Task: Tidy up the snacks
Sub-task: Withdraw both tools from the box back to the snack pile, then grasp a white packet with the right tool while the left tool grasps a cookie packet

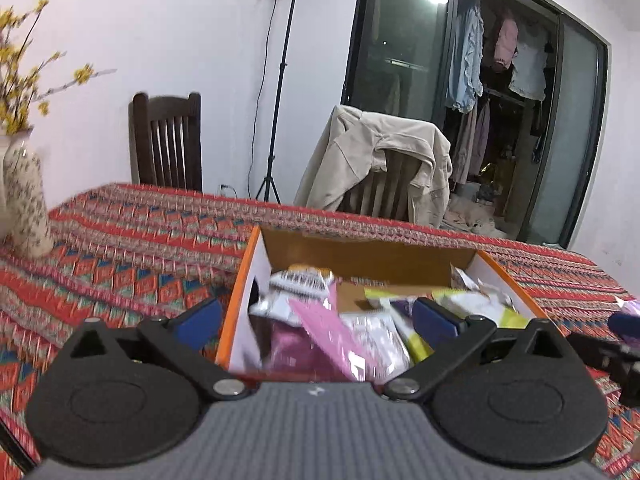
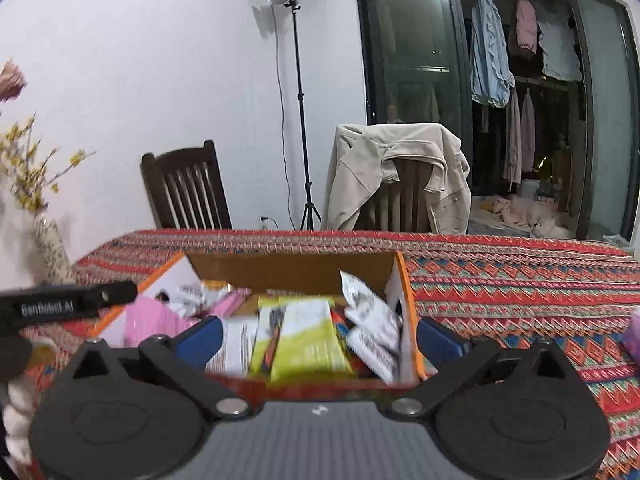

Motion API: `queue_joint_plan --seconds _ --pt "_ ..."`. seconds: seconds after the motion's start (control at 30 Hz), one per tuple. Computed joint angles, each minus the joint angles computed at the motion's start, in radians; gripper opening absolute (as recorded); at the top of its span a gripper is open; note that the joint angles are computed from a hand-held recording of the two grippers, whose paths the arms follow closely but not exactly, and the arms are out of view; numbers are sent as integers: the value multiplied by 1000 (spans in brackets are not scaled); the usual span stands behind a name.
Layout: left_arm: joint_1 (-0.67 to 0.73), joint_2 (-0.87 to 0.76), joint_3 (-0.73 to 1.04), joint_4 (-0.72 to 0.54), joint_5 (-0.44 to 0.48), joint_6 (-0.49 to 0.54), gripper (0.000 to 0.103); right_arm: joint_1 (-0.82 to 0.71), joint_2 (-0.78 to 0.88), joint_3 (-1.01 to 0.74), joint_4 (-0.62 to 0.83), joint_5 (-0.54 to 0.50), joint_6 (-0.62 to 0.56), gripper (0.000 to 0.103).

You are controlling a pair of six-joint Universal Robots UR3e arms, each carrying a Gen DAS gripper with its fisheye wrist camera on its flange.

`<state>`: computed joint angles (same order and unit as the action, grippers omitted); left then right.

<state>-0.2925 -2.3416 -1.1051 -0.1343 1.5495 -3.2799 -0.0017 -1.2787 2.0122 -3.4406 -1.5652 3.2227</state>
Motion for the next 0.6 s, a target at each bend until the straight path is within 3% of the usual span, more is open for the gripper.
queue_joint_plan --seconds 0.17,0.37,0.43,0.57,0.6 --pt "20 89 -211 63 -23 -1 103 18 -1 87 20 -18 -43 103" --pt "43 104 -351 149 -64 23 103 56 136 -77 178 -46 -27 101" --pt "50 95 -375 184 -73 25 103 71 188 -157 233 -59 -24 98" --pt "67 84 -394 222 -103 22 103 80 268 -279 345 -72 -4 79" --pt "72 84 -398 223 -114 21 103 71 271 -265 317 -53 7 78"
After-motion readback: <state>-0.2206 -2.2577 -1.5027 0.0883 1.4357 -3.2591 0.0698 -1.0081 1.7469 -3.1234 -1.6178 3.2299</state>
